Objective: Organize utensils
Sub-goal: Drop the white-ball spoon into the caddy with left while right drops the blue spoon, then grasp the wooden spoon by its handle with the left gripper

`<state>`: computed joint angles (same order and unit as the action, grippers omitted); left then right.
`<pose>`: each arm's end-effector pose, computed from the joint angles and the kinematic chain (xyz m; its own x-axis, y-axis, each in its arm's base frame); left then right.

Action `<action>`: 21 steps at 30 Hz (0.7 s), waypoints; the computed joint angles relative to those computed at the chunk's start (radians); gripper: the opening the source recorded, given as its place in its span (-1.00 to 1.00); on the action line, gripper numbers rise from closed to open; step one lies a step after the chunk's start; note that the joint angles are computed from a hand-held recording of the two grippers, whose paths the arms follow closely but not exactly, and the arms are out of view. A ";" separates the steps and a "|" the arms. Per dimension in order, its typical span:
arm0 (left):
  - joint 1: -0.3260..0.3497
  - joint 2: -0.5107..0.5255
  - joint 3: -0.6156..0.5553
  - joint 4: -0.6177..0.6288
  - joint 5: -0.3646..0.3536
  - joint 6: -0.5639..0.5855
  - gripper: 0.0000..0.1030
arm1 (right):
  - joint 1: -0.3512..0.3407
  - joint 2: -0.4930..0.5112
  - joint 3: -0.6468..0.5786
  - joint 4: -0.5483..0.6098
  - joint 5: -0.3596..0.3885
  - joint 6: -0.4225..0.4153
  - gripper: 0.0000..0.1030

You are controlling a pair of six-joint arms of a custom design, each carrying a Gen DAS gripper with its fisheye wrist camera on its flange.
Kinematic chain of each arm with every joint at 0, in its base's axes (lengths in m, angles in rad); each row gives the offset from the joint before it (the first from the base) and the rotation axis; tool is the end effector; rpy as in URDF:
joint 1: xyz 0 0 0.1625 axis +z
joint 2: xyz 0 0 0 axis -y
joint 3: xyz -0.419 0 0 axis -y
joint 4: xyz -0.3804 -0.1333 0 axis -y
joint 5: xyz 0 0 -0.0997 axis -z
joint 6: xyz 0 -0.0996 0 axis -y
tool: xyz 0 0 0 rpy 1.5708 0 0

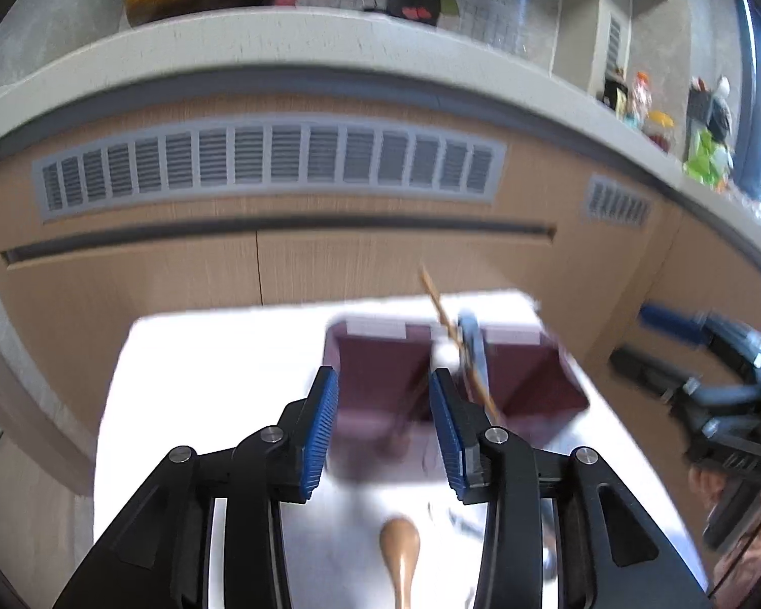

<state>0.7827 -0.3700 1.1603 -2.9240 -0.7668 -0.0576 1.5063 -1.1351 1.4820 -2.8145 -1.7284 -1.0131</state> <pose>-0.4081 -0.6951 0.0385 -0.7950 0.1862 -0.5773 0.5548 0.6081 -0.5678 0.0740 -0.6798 0.4295 -0.5515 -0.4300 0.7148 -0.8082 0.4875 -0.3304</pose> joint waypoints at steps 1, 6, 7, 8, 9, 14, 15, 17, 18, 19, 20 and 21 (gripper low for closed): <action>0.000 -0.010 0.028 0.020 -0.005 -0.024 -0.24 | -0.002 -0.010 0.022 -0.031 -0.004 -0.006 0.57; 0.011 -0.034 0.104 0.157 -0.045 -0.144 -0.23 | -0.024 -0.072 0.145 -0.152 -0.009 -0.055 0.89; 0.014 -0.033 0.105 0.189 -0.055 -0.158 -0.23 | -0.028 -0.082 0.160 -0.154 -0.012 -0.063 0.89; 0.015 -0.026 0.102 0.216 -0.058 -0.169 -0.23 | -0.031 -0.091 0.175 -0.156 -0.021 -0.072 0.89; 0.018 -0.020 0.095 0.246 -0.058 -0.181 -0.23 | -0.034 -0.098 0.187 -0.157 -0.029 -0.080 0.89; 0.034 0.016 0.033 0.381 -0.065 -0.237 -0.23 | -0.055 -0.118 0.244 -0.189 -0.076 -0.109 0.96; 0.037 0.026 0.014 0.409 -0.062 -0.251 -0.24 | -0.058 -0.117 0.252 -0.203 -0.090 -0.121 0.98; 0.041 0.046 -0.020 0.459 -0.047 -0.276 -0.24 | -0.062 -0.111 0.264 -0.234 -0.118 -0.140 0.98; 0.044 0.053 -0.030 0.470 -0.046 -0.281 -0.24 | -0.065 -0.108 0.272 -0.253 -0.131 -0.154 0.98; 0.044 0.058 -0.037 0.473 -0.043 -0.284 -0.24 | -0.067 -0.108 0.280 -0.265 -0.137 -0.164 0.98; 0.043 0.062 -0.043 0.477 -0.034 -0.283 -0.24 | -0.071 -0.108 0.285 -0.270 -0.141 -0.167 0.98; 0.042 0.067 -0.052 0.487 -0.029 -0.285 -0.24 | -0.074 -0.110 0.287 -0.267 -0.143 -0.162 0.98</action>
